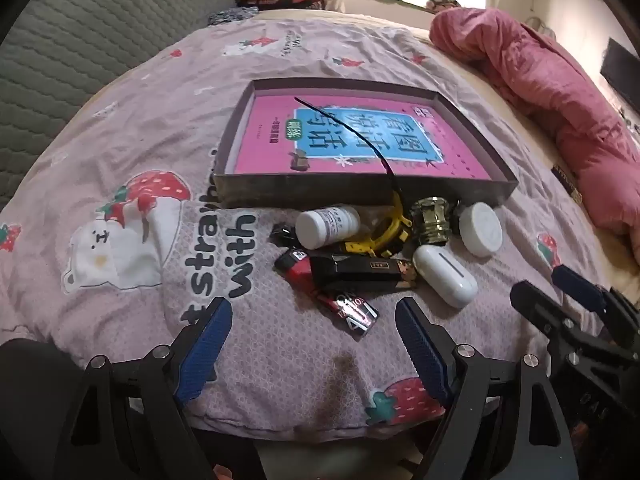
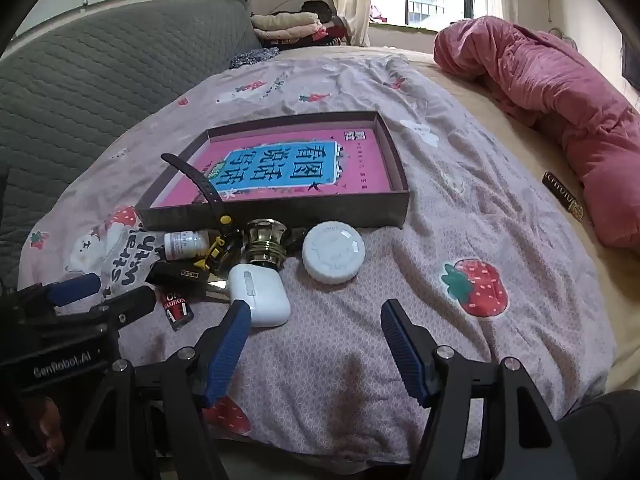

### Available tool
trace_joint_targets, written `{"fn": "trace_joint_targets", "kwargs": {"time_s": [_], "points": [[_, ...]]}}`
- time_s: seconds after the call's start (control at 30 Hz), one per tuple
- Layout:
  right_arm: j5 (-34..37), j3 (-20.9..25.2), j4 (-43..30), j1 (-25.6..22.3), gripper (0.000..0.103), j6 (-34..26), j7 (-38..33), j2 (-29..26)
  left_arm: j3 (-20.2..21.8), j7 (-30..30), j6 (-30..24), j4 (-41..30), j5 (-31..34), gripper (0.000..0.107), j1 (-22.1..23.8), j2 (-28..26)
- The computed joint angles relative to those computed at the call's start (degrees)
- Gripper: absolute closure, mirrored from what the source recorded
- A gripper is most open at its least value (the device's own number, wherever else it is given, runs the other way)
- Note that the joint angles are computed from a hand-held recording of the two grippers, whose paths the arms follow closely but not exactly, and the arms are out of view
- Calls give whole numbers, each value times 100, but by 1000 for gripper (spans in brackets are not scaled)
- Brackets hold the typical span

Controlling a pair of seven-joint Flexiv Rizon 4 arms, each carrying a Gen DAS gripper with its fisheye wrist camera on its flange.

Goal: Organize rigid objects

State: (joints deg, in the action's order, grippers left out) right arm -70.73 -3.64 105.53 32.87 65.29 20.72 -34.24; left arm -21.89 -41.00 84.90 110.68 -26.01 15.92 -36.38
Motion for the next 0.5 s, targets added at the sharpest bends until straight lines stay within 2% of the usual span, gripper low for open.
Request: {"fn": "trace_joint_targets", "kwargs": {"time_s": [0.13, 0.17, 0.23, 0.27, 0.3, 0.33, 0.4, 0.5], "points": [[-332, -62, 71, 29, 36, -23, 174, 94, -299, 34, -11, 107, -159, 22, 212, 47], [-364, -40, 63, 2, 36, -13, 232, 64, -251, 28, 15, 102, -134, 22, 144, 24], [15, 125, -42, -80, 36, -123, -97, -4, -403, 178, 112, 182, -182, 22, 214, -23], [-54, 69, -14, -63, 36, -73, -8, 11, -302, 123, -62, 65, -55, 22, 155, -30], [-66, 51, -1, -54, 36, -71, 15, 20, -357, 111, -4, 100, -42, 22, 166, -25], [73, 93, -70, -51, 36, -142, -121, -26, -548, 392, 33, 182, -229, 22, 337, -21], [90, 56, -85, -2, 36, -167, -112, -39, -668, 404, -121, 86, -142, 22, 497, -71], [26, 26, -10, -7, 36, -147, -86, 36, -659, 464, -96, 108, -230, 22, 477, -51]]}}
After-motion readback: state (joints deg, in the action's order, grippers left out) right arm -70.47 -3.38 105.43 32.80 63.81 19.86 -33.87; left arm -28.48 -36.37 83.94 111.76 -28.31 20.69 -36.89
